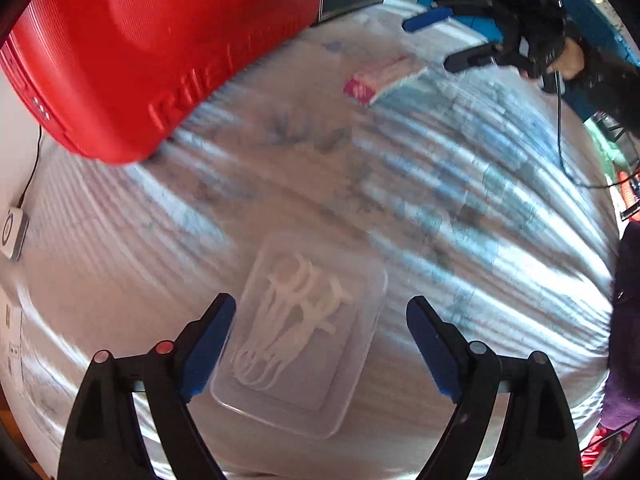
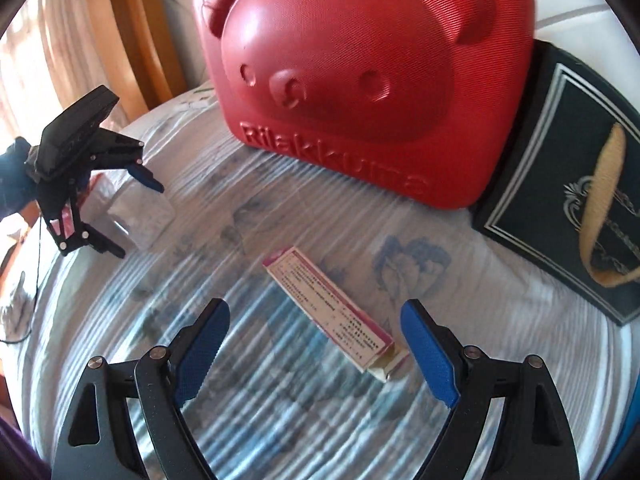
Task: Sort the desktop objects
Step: 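Grasp the clear floss-pick box with the left tool while the right tool grasps the pink-white medicine box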
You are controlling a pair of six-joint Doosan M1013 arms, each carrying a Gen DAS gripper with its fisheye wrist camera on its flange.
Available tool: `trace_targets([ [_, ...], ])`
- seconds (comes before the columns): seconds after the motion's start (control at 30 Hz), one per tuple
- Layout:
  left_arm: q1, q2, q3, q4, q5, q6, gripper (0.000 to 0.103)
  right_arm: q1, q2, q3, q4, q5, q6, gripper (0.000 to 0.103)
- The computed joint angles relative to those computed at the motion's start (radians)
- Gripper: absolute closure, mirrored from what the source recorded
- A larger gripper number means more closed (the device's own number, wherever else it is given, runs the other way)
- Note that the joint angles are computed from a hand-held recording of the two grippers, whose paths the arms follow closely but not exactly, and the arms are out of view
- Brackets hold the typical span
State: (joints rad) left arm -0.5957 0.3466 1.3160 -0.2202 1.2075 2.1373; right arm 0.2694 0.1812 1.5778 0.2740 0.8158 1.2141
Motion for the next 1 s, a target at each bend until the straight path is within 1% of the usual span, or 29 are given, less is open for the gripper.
trace_targets([
  [0.03,-0.017,-0.007,0.012,0.055,-0.009,-0.020,0.023,-0.001,0.011,-0.008,0.004,0.006,-0.019,0.015],
  [0.07,-0.025,-0.019,0.028,0.074,-0.038,-0.040,0.026,-0.002,0.023,-0.017,0.005,0.015,-0.041,0.015],
  [0.1,-0.038,-0.026,0.035,0.108,-0.048,-0.085,0.026,-0.002,0.037,-0.028,-0.002,0.029,-0.062,0.016],
  [0.17,-0.062,-0.036,0.048,0.173,-0.063,-0.181,0.027,0.002,0.066,-0.054,-0.037,0.068,-0.080,0.022],
  [0.2,-0.074,-0.041,0.054,0.204,-0.070,-0.223,0.027,0.003,0.081,-0.066,-0.049,0.090,-0.084,0.027],
  [0.27,-0.098,-0.050,0.067,0.266,-0.084,-0.304,0.027,0.004,0.104,-0.088,-0.052,0.132,-0.098,0.042],
  [0.33,-0.109,-0.056,0.079,0.276,-0.096,-0.396,0.027,0.018,0.108,-0.097,-0.104,0.137,-0.083,0.057],
  [0.37,-0.110,-0.060,0.086,0.271,-0.103,-0.445,0.031,0.024,0.110,-0.104,-0.117,0.149,-0.067,0.063],
  [0.4,-0.110,-0.067,0.099,0.259,-0.118,-0.489,0.039,0.035,0.108,-0.105,-0.154,0.147,-0.038,0.074],
  [0.43,-0.108,-0.078,0.116,0.237,-0.142,-0.518,0.043,0.049,0.104,-0.101,-0.206,0.137,-0.001,0.075],
  [0.47,-0.111,-0.091,0.139,0.233,-0.173,-0.547,0.043,0.061,0.097,-0.093,-0.247,0.125,0.030,0.075],
  [0.5,-0.123,-0.105,0.163,0.265,-0.208,-0.587,0.043,0.067,0.089,-0.083,-0.260,0.116,0.057,0.075],
  [0.6,-0.142,-0.130,0.200,0.299,-0.249,-0.681,0.043,0.079,0.061,-0.048,-0.275,0.082,0.158,0.075],
  [0.7,-0.169,-0.150,0.227,0.366,-0.266,-0.758,0.044,0.093,0.024,-0.014,-0.299,0.040,0.270,0.075],
  [0.8,-0.179,-0.166,0.235,0.361,-0.277,-0.813,0.044,0.099,-0.008,0.008,-0.299,0.022,0.344,0.075],
  [0.83,-0.174,-0.166,0.222,0.368,-0.273,-0.810,0.044,0.102,-0.020,0.017,-0.299,0.014,0.363,0.075],
  [1.0,-0.212,-0.189,0.210,0.394,-0.288,-0.872,0.044,0.106,-0.091,0.057,-0.306,-0.029,0.447,0.075],
])
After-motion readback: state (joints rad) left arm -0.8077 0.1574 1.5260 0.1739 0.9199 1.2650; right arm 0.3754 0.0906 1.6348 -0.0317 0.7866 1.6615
